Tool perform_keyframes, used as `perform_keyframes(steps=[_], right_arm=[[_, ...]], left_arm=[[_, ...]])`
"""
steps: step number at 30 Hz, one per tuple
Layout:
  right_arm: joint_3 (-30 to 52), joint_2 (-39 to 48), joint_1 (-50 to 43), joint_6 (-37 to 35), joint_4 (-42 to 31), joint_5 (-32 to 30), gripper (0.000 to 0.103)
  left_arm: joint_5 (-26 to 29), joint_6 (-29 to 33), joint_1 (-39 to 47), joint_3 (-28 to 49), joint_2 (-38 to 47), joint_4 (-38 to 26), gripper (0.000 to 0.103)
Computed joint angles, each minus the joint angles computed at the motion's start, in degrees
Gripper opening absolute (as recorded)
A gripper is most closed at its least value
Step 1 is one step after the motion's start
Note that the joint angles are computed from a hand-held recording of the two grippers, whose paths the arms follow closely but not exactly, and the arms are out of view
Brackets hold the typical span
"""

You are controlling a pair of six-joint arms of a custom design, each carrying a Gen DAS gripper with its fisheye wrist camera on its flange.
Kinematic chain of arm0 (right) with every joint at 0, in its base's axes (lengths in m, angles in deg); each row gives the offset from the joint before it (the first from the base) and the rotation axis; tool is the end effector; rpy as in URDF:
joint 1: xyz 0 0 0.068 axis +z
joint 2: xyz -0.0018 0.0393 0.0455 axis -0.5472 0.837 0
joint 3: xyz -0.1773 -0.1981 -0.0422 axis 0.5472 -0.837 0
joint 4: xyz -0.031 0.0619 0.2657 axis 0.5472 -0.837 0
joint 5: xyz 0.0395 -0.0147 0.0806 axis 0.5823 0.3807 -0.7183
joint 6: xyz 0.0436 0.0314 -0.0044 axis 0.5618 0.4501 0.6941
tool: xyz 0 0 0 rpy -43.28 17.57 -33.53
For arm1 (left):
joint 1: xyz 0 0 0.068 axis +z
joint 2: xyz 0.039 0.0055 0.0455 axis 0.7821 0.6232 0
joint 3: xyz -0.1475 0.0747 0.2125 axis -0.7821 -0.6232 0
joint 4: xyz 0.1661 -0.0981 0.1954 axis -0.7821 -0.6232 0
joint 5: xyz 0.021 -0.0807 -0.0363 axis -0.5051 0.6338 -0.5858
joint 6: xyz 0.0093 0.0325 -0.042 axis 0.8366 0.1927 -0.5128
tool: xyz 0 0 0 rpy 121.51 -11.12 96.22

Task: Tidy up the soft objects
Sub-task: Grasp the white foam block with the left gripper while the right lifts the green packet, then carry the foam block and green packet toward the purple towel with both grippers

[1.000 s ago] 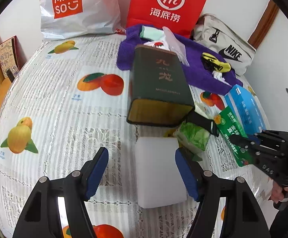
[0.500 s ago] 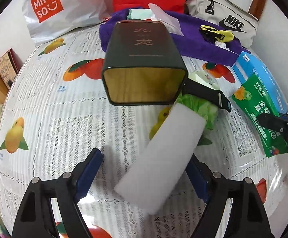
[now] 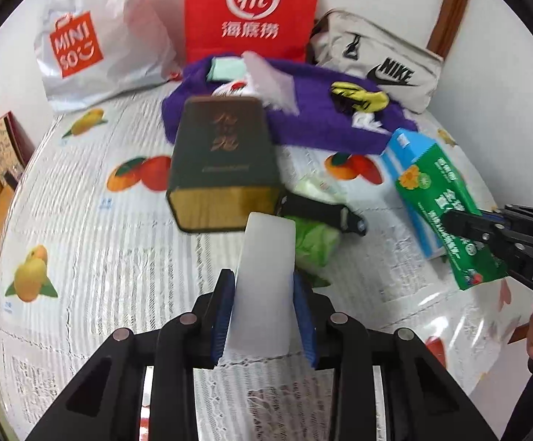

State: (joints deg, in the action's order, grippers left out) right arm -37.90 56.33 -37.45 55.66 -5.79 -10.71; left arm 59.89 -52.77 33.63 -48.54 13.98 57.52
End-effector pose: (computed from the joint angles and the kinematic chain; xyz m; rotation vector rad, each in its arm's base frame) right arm 0.1678 -0.0036 0.1865 -0.1309 2.5157 0.2561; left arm 0.2248 -0.0782 0.1926 0.5340 2.5570 -0.2986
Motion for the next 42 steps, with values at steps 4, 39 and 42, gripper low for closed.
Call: perform_keyframes(steps=[4,39,42], right_arm=[[1.53,-1.58,-2.30,-1.39,-2.10,-1.07,0.005],[23.87,30.58,-13.38,-3.44,10.03,-8.14,0.005],[26.89,35.42,-12.90,-1.77,11.65,-8.66,0.006]], left_arm=[[2.90,-0.34,0.41,1.43,-1.60,-1.68,0.030],[2.38,-3.00,0.86,28.18,19.42,-1.90,0.029],[2.62,-3.11,1.76,31.55,23.20,-1.91,0.029]])
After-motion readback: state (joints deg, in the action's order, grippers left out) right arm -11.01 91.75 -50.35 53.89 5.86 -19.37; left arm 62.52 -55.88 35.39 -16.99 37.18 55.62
